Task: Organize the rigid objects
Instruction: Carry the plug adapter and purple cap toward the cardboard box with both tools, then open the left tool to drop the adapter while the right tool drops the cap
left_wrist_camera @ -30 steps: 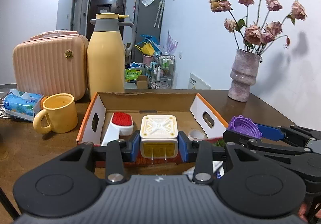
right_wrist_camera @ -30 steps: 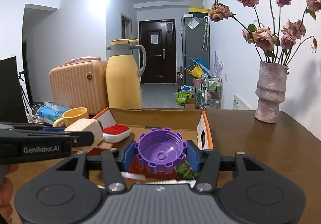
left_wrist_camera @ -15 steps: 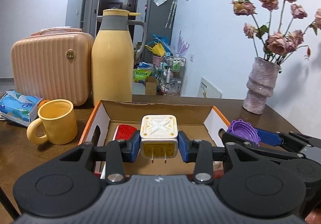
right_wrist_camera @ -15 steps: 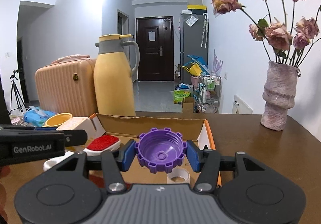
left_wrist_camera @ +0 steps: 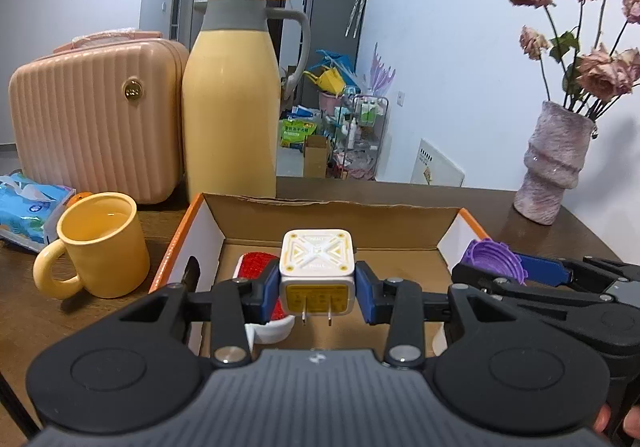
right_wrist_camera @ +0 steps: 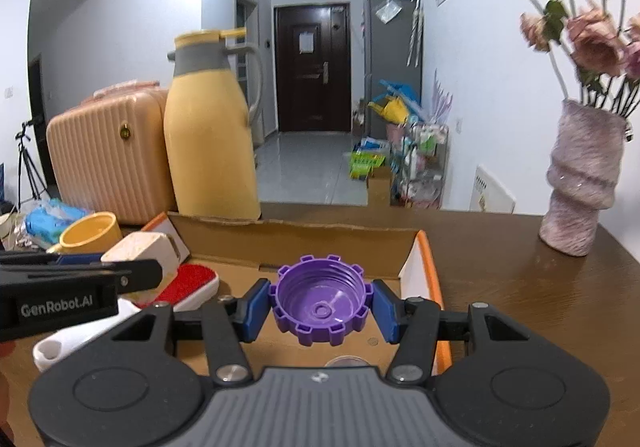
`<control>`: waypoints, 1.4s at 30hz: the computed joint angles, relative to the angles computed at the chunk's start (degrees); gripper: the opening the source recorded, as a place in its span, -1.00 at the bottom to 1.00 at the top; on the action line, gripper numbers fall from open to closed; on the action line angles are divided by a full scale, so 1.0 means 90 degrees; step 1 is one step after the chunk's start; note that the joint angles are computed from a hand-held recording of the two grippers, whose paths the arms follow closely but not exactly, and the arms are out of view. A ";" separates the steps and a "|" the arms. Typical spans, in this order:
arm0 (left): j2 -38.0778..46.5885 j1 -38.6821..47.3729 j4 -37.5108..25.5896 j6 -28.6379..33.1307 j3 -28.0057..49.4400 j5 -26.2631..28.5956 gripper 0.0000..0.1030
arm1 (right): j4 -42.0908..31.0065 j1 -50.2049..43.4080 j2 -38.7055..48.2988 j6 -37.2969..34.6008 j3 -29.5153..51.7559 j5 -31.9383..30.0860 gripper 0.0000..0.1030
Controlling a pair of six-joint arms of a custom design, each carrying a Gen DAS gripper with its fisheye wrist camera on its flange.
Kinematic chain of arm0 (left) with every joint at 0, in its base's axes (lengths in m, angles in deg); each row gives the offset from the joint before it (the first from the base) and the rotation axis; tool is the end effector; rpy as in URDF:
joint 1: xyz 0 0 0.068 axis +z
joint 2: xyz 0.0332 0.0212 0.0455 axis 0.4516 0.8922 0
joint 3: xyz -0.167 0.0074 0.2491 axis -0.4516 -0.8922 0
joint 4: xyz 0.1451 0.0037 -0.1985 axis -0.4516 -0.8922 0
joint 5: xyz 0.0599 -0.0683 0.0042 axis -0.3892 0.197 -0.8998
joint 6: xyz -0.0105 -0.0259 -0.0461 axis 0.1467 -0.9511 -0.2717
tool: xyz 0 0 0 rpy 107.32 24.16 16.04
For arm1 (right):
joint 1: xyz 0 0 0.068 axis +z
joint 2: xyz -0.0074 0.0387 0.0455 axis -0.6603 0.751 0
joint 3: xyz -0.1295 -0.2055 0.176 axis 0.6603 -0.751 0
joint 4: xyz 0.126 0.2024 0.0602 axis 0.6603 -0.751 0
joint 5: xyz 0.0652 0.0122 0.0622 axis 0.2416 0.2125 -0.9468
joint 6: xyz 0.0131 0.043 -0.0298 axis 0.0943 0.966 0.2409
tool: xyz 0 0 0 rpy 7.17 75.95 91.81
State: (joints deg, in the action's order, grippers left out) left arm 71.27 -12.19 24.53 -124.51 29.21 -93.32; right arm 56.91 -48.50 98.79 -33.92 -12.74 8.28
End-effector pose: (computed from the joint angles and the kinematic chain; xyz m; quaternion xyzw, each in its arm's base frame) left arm 0.2030 -0.1339 0.0358 -0.1403 0.8580 0.0226 0.4936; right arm 0.2861 -0.0163 0.0216 -0.2206 0.8344 0.1476 0.4831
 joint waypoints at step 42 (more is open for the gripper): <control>0.0144 0.0012 -0.0055 -0.0230 -0.0022 -0.0731 1.00 | -0.0547 0.0475 0.0307 -0.0249 0.0541 0.0896 1.00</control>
State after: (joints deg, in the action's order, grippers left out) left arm 72.56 -12.08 24.04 -126.58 29.01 -99.90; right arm 51.98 -44.23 101.56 -36.16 -7.87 16.34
